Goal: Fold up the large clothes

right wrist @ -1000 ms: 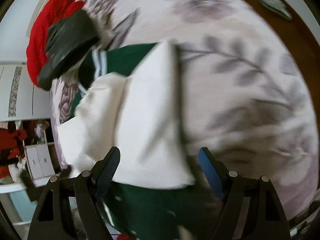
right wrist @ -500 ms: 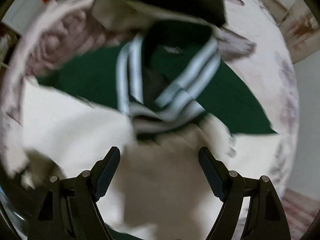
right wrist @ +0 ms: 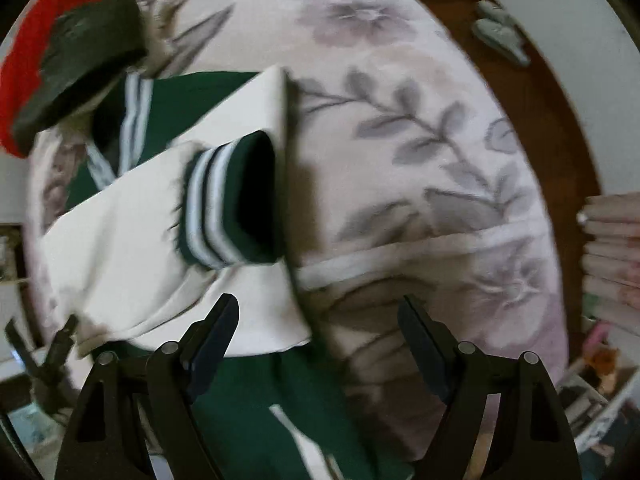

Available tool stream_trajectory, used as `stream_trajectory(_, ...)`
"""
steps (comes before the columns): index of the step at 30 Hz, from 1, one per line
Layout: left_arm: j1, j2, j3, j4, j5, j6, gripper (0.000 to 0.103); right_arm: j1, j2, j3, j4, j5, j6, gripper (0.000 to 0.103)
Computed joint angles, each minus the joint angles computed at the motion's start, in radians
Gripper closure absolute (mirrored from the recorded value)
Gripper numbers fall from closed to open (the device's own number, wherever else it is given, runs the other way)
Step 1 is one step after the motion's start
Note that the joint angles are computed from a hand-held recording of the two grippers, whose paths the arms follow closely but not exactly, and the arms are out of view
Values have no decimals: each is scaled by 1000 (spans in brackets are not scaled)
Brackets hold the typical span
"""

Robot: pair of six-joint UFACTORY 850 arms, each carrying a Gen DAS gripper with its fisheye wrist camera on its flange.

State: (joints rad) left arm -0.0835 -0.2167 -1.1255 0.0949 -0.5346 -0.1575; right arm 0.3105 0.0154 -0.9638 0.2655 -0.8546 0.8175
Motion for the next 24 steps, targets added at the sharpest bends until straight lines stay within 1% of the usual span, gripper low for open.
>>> stream_trajectory(3, -35, 71, 68, 160, 23, -166, 7, 48, -75, -18, 136, -55, -209, 20)
stream_trajectory(4, -47, 94, 94, 200, 26, -216, 7, 70, -113, -10, 168, -76, -271, 20)
stream_trajectory(5, -53, 103, 107, 211, 24, -233, 7, 87, -142, -2, 178, -84, -303, 23)
stream_trajectory(6, -54, 100, 107, 209, 13, -232, 7, 101, -162, 14, 183, -76, -318, 34)
stream_trajectory(7, -69, 110, 121, 221, -9, -253, 7, 101, -154, 36, 213, -42, -333, 77)
stream_trajectory(8, -86, 122, 136, 247, -27, -287, 7, 94, -129, 69, 244, 4, -332, 88)
stream_trajectory(10, -128, 163, 178, 318, -66, -379, 7, 83, -49, 134, 193, 66, -242, 89)
stream_trajectory(11, -146, 178, 195, 339, -88, -417, 7, 66, 0, 187, 176, 86, -202, 89)
stream_trajectory(12, -164, 189, 210, 357, -109, -454, 7, 43, 36, 240, 201, 91, -205, 89)
stream_trajectory(13, -185, 206, 226, 373, -138, -494, 7, 21, 50, 276, 247, 87, -249, 88)
stream_trajectory(14, -197, 212, 232, 384, -157, -520, 7, -7, 66, 311, 327, 95, -331, 88)
stream_trajectory(15, -220, 230, 246, 402, -191, -569, 7, -32, 67, 317, 389, 77, -418, 88)
stream_trajectory(17, -255, 256, 263, 425, -243, -644, 7, -70, 60, 285, 423, 18, -530, 85)
stream_trajectory(18, -276, 272, 273, 438, -276, -691, 7, -92, 69, 273, 439, 1, -567, 81)
stream_trajectory(19, -293, 289, 282, 441, -307, -735, 7, -129, 96, 259, 455, 1, -610, 71)
stream_trajectory(20, -307, 301, 289, 438, -331, -773, 7, -164, 117, 248, 479, 10, -656, 55)
stream_trajectory(22, -324, 321, 302, 421, -361, -827, 7, -233, 122, 215, 551, 24, -767, 37)
stream_trajectory(23, -334, 335, 313, 402, -371, -863, 7, -271, 102, 196, 623, 25, -848, 37)
stream_trajectory(24, -343, 341, 318, 394, -379, -887, 7, -294, 65, 174, 678, 12, -907, 37)
